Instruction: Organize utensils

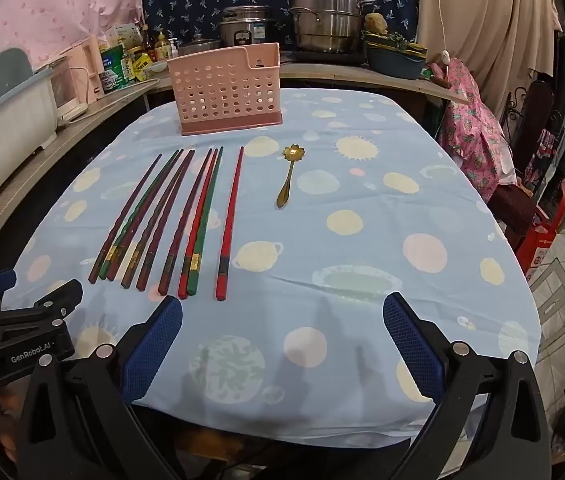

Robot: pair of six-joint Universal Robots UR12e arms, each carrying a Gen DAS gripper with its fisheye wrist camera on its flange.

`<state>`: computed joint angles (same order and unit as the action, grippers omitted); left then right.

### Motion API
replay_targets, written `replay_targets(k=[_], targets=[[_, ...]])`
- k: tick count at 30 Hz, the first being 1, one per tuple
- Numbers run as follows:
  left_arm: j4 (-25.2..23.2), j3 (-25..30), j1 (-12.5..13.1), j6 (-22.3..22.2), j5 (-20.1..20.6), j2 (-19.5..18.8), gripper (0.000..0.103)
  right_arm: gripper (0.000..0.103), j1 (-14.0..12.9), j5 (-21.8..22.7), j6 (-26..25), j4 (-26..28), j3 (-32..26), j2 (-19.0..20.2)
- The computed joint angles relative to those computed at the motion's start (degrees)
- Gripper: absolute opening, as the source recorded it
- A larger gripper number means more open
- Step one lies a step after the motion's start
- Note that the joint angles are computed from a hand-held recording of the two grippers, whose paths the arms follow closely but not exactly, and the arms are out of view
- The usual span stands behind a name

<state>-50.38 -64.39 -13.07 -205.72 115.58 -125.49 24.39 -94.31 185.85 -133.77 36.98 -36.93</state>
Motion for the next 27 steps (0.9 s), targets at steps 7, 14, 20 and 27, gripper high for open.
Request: replay_targets(k=[7, 14, 20, 27], targets=[[-0.67, 0.85, -0.24, -0.27, 0.42, -0.19, 0.096, 0.096, -0.09, 0.23, -0.06, -0.22, 0.41, -0.16], [1.14, -0.19, -0.19, 0.37, 0.37, 0.03, 0.096, 0.096, 0.15, -0.04, 0.1, 0.07, 0.4, -0.32], [1.33, -0.31, -0.35, 0.39, 0.78, 0.18, 0.096, 0.096, 0.2, -0.22, -0.37, -0.42, 0.82, -0.49], [0.79, -0.1, -0.28, 0.2, 0.57, 0.23, 0.096, 0.096, 0.42, -0.71, -0.09, -0.36, 0.79, -0.65]])
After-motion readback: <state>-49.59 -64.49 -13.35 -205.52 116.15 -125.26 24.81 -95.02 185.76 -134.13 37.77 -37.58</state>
